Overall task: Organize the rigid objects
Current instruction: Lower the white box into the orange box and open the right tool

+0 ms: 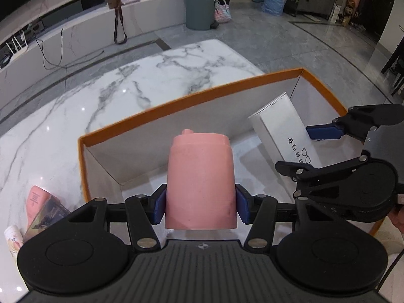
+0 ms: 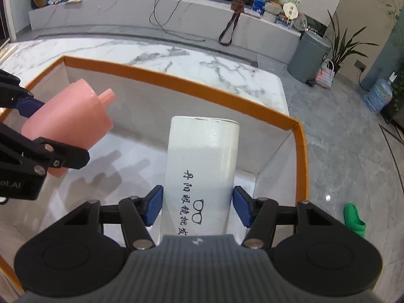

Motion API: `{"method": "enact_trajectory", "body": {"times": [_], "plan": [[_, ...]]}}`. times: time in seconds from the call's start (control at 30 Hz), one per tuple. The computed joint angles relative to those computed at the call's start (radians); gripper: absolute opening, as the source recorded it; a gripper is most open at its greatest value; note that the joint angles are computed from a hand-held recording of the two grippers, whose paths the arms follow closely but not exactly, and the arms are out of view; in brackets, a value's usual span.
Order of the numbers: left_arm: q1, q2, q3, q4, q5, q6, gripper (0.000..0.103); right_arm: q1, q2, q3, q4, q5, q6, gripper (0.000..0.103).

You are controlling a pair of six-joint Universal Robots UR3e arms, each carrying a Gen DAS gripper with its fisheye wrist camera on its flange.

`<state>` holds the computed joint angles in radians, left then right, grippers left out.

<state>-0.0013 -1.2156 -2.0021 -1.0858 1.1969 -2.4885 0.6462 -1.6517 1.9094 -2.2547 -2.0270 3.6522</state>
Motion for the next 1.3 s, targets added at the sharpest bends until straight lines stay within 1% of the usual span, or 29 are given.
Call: {"method": "enact_trajectory", "body": {"times": [0.03, 0.07, 0.1, 0.17, 0.2, 0.27, 0.3, 0.33, 0.37, 0.4, 0.43, 0.47, 0.53, 0.6, 0.67, 0.7, 0.77, 0.83, 0.9, 0.93, 1.0, 1.07, 1.13, 1.2, 1.3], "plan": [[-0.008, -0.013, 0.003, 0.006, 0.005, -0.008, 0.062, -0.003, -0.001, 0.004, -0.007, 0.004, -0.007, 0.059], [-0.012, -0.02, 0.005, 0.008, 0.006, -0.009, 0.062, -0.004, 0.002, 0.001, -0.007, -0.004, -0.018, 0.055], [-0.016, -0.026, 0.007, 0.009, 0.007, -0.011, 0.062, 0.007, 0.013, -0.01, 0.0, -0.038, -0.026, 0.052], [-0.025, -0.038, 0.013, 0.014, 0.008, -0.021, 0.062, 0.031, 0.036, -0.04, 0.033, -0.108, -0.032, 0.052], [-0.027, -0.039, 0.014, 0.012, 0.006, -0.023, 0.062, 0.035, 0.037, -0.049, 0.044, -0.126, -0.038, 0.052], [-0.038, -0.048, 0.019, 0.01, 0.011, -0.04, 0.062, 0.012, 0.008, -0.034, 0.024, -0.099, -0.069, 0.051], [-0.04, -0.049, 0.019, 0.004, 0.011, -0.044, 0.062, -0.003, -0.015, -0.016, 0.0, -0.07, -0.083, 0.048], [-0.042, -0.052, 0.019, 0.002, 0.013, -0.046, 0.062, -0.025, -0.042, 0.002, -0.021, -0.02, -0.1, 0.041], [-0.052, -0.058, 0.02, 0.004, 0.027, -0.054, 0.062, -0.054, -0.067, 0.018, -0.034, 0.045, -0.116, 0.036], [-0.065, -0.065, 0.021, 0.011, 0.049, -0.064, 0.062, -0.093, -0.089, 0.028, -0.032, 0.132, -0.131, 0.035], [-0.082, -0.075, 0.023, 0.023, 0.076, -0.077, 0.062, -0.128, -0.103, 0.032, -0.015, 0.21, -0.138, 0.029], [-0.097, -0.084, 0.024, 0.038, 0.101, -0.087, 0.062, -0.165, -0.111, 0.032, 0.009, 0.289, -0.145, 0.021], [-0.104, -0.092, 0.025, 0.043, 0.108, -0.089, 0.062, -0.228, -0.106, 0.025, 0.06, 0.411, -0.151, 0.016], [-0.104, -0.103, 0.039, 0.026, 0.105, -0.094, 0.062, -0.245, -0.075, 0.009, 0.089, 0.44, -0.141, 0.014], [-0.112, -0.112, 0.047, 0.024, 0.11, -0.1, 0.062, -0.239, -0.043, -0.011, 0.105, 0.42, -0.14, 0.014], [-0.12, -0.119, 0.052, 0.027, 0.117, -0.108, 0.062, -0.237, -0.03, -0.014, 0.108, 0.407, -0.132, 0.012], [-0.133, -0.135, 0.06, 0.031, 0.122, -0.117, 0.062, -0.259, -0.03, -0.003, 0.097, 0.42, -0.13, 0.007], [-0.137, -0.142, 0.062, 0.031, 0.117, -0.122, 0.062, -0.279, -0.037, 0.0, 0.102, 0.419, -0.116, 0.004], [-0.139, -0.145, 0.059, 0.03, 0.112, -0.121, 0.062, -0.29, -0.046, 0.01, 0.102, 0.406, -0.111, 0.004], [-0.143, -0.148, 0.056, 0.034, 0.113, -0.123, 0.062, -0.288, -0.051, 0.015, 0.103, 0.395, -0.099, 0.0], [-0.149, -0.152, 0.05, 0.04, 0.118, -0.123, 0.062, -0.294, -0.08, 0.041, 0.094, 0.376, -0.058, 0.0], [-0.151, -0.153, 0.046, 0.038, 0.121, -0.123, 0.062, -0.284, -0.096, 0.064, 0.068, 0.328, 0.008, 0.0], [-0.151, -0.153, 0.044, 0.037, 0.125, -0.125, 0.062, -0.265, -0.09, 0.066, 0.051, 0.294, 0.049, 0.0], [-0.15, -0.15, 0.042, 0.035, 0.121, -0.125, 0.062, -0.258, -0.086, 0.065, 0.047, 0.296, 0.048, 0.0], [-0.147, -0.165, 0.071, 0.008, 0.094, -0.136, 0.062, -0.265, -0.151, 0.1, 0.036, 0.311, 0.025, 0.003]]}}
